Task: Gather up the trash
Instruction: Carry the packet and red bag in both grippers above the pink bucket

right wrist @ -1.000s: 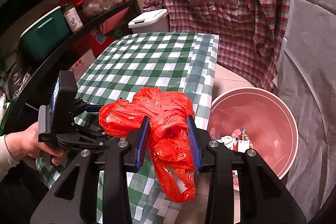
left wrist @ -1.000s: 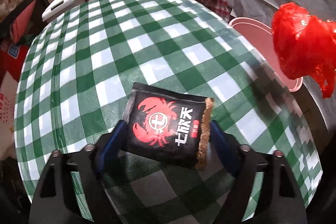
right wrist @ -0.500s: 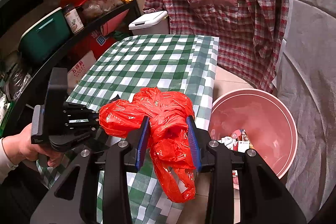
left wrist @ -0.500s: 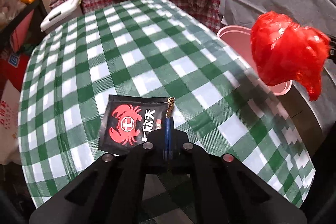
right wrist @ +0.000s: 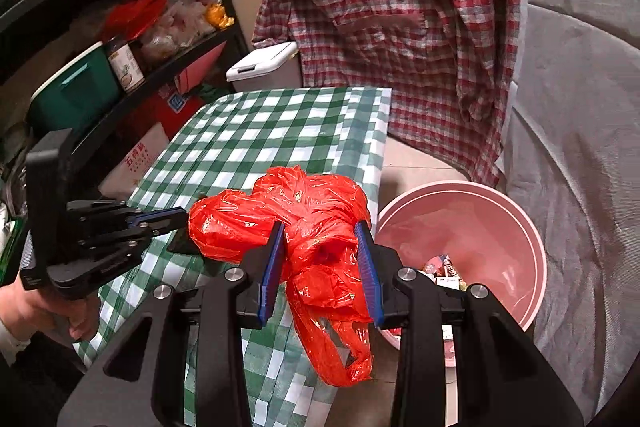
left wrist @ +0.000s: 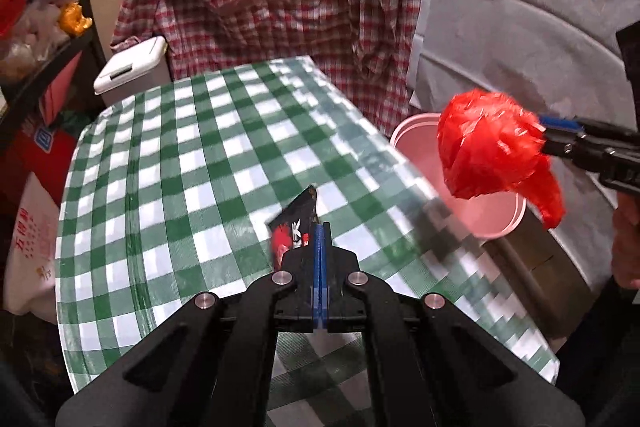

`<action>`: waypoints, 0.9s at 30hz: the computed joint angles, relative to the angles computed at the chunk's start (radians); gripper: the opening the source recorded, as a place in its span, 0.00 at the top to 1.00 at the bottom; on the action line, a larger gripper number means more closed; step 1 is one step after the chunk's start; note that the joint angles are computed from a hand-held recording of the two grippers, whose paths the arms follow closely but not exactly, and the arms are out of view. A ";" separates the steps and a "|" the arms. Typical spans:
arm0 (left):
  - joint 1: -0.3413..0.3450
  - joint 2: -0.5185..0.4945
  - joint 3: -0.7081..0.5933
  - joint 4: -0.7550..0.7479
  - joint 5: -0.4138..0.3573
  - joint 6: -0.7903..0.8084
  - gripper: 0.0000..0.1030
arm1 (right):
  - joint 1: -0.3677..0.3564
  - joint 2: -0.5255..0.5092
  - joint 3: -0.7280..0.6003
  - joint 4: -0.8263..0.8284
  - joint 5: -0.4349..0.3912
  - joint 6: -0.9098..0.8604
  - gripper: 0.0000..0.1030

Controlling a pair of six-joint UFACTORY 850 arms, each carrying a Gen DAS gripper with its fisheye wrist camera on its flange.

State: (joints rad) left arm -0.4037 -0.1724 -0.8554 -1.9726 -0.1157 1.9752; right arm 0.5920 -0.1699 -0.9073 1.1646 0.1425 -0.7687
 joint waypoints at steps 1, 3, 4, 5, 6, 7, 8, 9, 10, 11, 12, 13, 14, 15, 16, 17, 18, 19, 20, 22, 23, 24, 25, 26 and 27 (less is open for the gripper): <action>0.000 0.005 0.002 -0.026 -0.001 0.020 1.00 | -0.002 0.005 0.003 -0.007 0.004 0.010 0.65; -0.001 0.015 0.004 -0.081 -0.001 0.060 1.00 | -0.003 0.011 0.008 -0.015 0.016 0.020 0.65; -0.002 0.019 0.005 -0.099 -0.002 0.071 1.00 | -0.003 0.014 0.011 -0.012 0.022 0.017 0.65; -0.002 0.024 0.007 -0.110 -0.004 0.074 1.00 | -0.003 0.016 0.012 -0.008 0.026 0.013 0.65; 0.000 0.030 0.007 -0.116 -0.008 0.072 1.00 | -0.004 0.018 0.013 -0.005 0.030 0.013 0.65; 0.000 0.035 0.008 -0.128 -0.010 0.077 1.00 | -0.005 0.020 0.014 -0.011 0.032 0.021 0.65; 0.000 0.040 0.009 -0.150 -0.013 0.092 1.00 | -0.007 0.022 0.016 -0.017 0.035 0.029 0.65; 0.002 0.045 0.009 -0.166 -0.019 0.100 1.00 | -0.007 0.025 0.018 -0.019 0.040 0.032 0.65; 0.002 0.049 0.010 -0.184 -0.021 0.111 1.00 | -0.009 0.027 0.019 -0.021 0.045 0.036 0.65; 0.002 0.053 0.011 -0.213 -0.022 0.132 1.00 | -0.010 0.030 0.022 -0.026 0.049 0.043 0.65; 0.003 0.057 0.011 -0.234 -0.023 0.148 1.00 | -0.010 0.032 0.024 -0.022 0.053 0.040 0.65; 0.000 0.060 0.012 -0.261 -0.022 0.170 1.00 | -0.010 0.035 0.025 -0.017 0.057 0.037 0.65; 0.000 0.063 0.012 -0.278 -0.022 0.182 1.00 | -0.011 0.037 0.027 -0.015 0.062 0.037 0.65; -0.001 0.064 0.011 -0.284 -0.023 0.185 1.00 | -0.011 0.039 0.029 -0.014 0.066 0.038 0.65; -0.001 0.065 0.010 -0.288 -0.023 0.187 1.00 | -0.013 0.040 0.029 -0.012 0.069 0.038 0.65; -0.003 0.065 0.009 -0.305 -0.023 0.202 1.00 | -0.014 0.042 0.030 -0.008 0.075 0.036 0.65; -0.004 0.066 0.008 -0.325 -0.023 0.219 1.00 | -0.015 0.043 0.030 -0.003 0.078 0.034 0.65; -0.006 0.067 0.007 -0.342 -0.023 0.232 1.00 | -0.017 0.046 0.032 -0.006 0.081 0.041 0.65; -0.008 0.068 0.007 -0.353 -0.024 0.239 1.00 | -0.019 0.048 0.034 -0.010 0.084 0.049 0.65; -0.011 0.068 0.004 -0.378 -0.028 0.258 1.00 | -0.023 0.053 0.037 -0.011 0.092 0.053 0.65; -0.012 0.068 0.002 -0.397 -0.029 0.275 1.00 | -0.025 0.057 0.040 -0.014 0.099 0.056 0.65; -0.013 0.068 0.000 -0.398 -0.031 0.276 1.00 | -0.023 0.058 0.041 -0.005 0.107 0.050 0.65; -0.015 0.067 -0.001 -0.409 -0.032 0.286 1.00 | -0.025 0.061 0.043 0.001 0.115 0.045 0.65; -0.016 0.066 -0.003 -0.409 -0.034 0.285 1.00 | -0.026 0.064 0.044 0.004 0.120 0.043 0.65; -0.017 0.065 -0.005 -0.398 -0.036 0.273 1.00 | -0.029 0.066 0.045 0.004 0.124 0.046 0.65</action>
State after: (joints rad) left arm -0.4204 -0.1074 -0.8600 -2.3702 -0.1518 2.2480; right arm 0.5627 -0.1035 -0.8624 1.1689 0.2661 -0.7232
